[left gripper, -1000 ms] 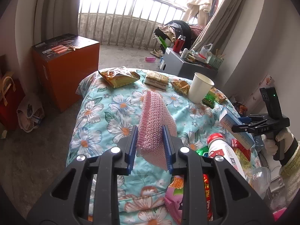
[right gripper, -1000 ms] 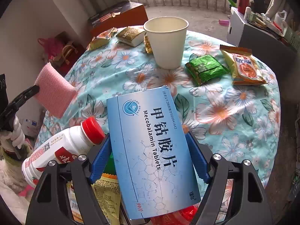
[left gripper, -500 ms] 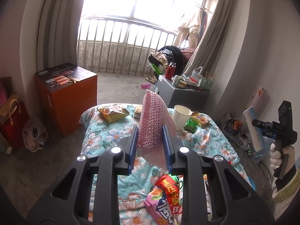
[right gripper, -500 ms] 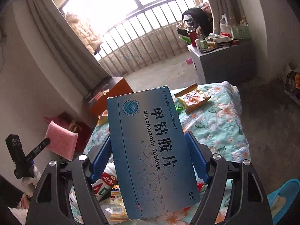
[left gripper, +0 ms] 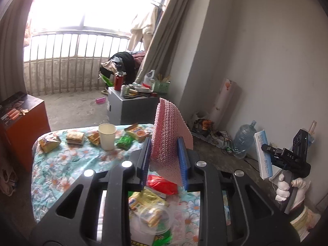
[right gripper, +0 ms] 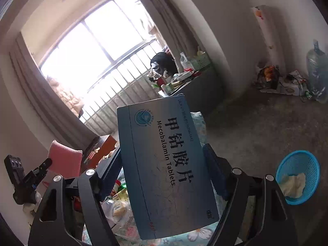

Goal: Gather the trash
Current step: 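Carry sponge and box to the blue wastebasket and open both tools over it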

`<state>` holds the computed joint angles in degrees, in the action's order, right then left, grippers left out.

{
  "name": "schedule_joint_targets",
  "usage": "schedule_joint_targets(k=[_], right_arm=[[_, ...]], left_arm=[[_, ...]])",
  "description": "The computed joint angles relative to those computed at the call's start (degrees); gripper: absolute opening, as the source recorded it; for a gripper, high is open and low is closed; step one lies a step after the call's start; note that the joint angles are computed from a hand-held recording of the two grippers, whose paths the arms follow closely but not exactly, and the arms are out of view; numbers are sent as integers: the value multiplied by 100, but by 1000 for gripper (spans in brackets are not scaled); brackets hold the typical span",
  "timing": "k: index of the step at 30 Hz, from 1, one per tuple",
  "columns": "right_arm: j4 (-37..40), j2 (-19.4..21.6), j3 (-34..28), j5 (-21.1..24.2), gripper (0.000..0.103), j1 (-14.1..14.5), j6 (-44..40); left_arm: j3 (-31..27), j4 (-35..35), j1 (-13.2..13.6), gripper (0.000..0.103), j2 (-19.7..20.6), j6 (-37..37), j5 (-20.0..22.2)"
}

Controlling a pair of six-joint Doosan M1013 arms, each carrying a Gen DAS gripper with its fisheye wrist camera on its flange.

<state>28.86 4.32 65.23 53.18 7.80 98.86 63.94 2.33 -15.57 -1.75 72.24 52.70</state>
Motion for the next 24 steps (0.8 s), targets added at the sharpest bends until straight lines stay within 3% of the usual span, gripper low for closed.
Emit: schedule_joint_targets(k=[7, 14, 17, 23, 24], right_arm=[[-395, -581, 968, -361, 75, -707, 1005], [-449, -781, 1743, -513, 75, -1326, 1939], [-318, -740, 2012, -514, 75, -1548, 2199], [173, -258, 2138, -198, 75, -1879, 2227], [269, -170, 2131, -156, 75, -1925, 2233]], left_arm=[[-1063, -959, -643, 23, 1011, 705, 689], [-2459, -1472, -1249, 24, 2374, 850, 1922], [-3123, -1440, -1524, 24, 2985, 940, 2512], [-4736, -1421, -1758, 24, 4299, 1057, 3615], [-5237, -1465, -1778, 24, 4617, 998, 3918]])
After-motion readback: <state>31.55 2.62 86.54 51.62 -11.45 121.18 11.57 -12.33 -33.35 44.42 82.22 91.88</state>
